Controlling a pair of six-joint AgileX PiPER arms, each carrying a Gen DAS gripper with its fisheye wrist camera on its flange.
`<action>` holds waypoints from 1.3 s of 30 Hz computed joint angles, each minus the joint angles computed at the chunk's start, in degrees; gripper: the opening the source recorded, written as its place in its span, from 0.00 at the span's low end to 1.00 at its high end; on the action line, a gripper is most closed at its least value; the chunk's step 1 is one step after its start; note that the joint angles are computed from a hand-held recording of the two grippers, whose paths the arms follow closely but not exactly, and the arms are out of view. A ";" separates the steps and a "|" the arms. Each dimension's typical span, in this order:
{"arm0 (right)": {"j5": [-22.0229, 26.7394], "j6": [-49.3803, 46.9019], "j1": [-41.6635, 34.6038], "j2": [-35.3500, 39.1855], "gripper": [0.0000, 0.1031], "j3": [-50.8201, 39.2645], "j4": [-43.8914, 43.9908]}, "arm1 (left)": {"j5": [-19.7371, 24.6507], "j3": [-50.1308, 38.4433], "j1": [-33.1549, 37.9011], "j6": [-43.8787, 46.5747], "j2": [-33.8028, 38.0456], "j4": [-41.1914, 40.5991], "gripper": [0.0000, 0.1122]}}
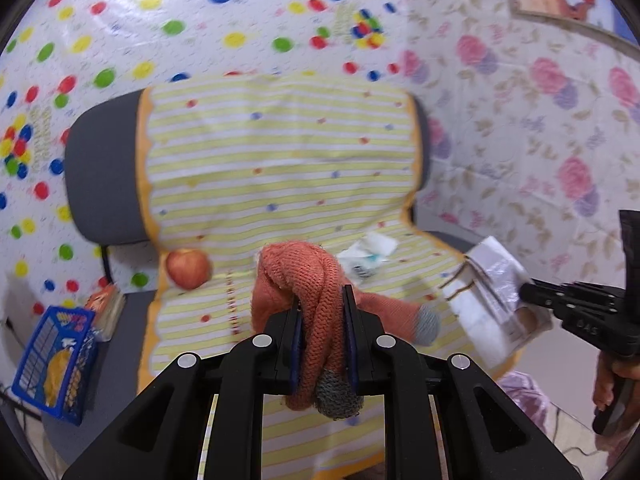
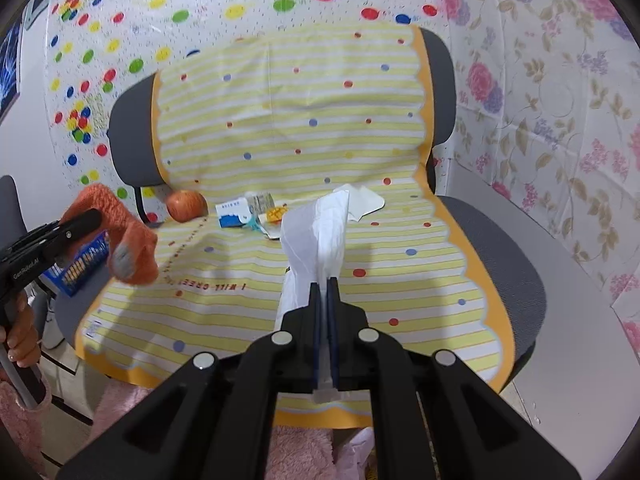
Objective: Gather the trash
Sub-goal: 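Carry the glove and paper bag to the bin and release both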
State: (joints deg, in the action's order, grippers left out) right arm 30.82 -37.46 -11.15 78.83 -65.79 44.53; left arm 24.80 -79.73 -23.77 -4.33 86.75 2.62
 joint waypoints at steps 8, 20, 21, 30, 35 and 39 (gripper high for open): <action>1.40 1.04 -5.46 -8.53 0.04 6.92 -1.53 | -1.93 2.38 -8.53 7.37 -0.98 -4.93 0.16; 6.37 3.70 -19.49 -20.18 0.04 17.02 -7.83 | -1.35 2.01 -19.08 24.19 4.36 -21.51 0.16; 6.53 3.84 -20.32 -20.90 0.04 17.83 -8.34 | -1.13 1.80 -20.14 25.37 5.26 -22.27 0.16; 6.70 0.52 -28.37 -21.56 0.04 25.86 -9.04 | -0.41 -0.41 -25.63 26.61 11.88 -19.97 0.16; 4.23 -1.08 -27.65 -16.76 0.05 26.83 -7.75 | 2.28 -5.68 -26.56 22.29 17.37 -15.57 0.17; 1.88 -1.88 -25.79 -12.11 0.05 26.28 -6.81 | 4.83 -9.77 -26.80 20.39 20.71 -13.40 0.20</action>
State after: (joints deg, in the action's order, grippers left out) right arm 32.70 -39.34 -36.94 66.72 -39.51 37.71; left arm 29.63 -89.50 -50.58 16.07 107.46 -10.78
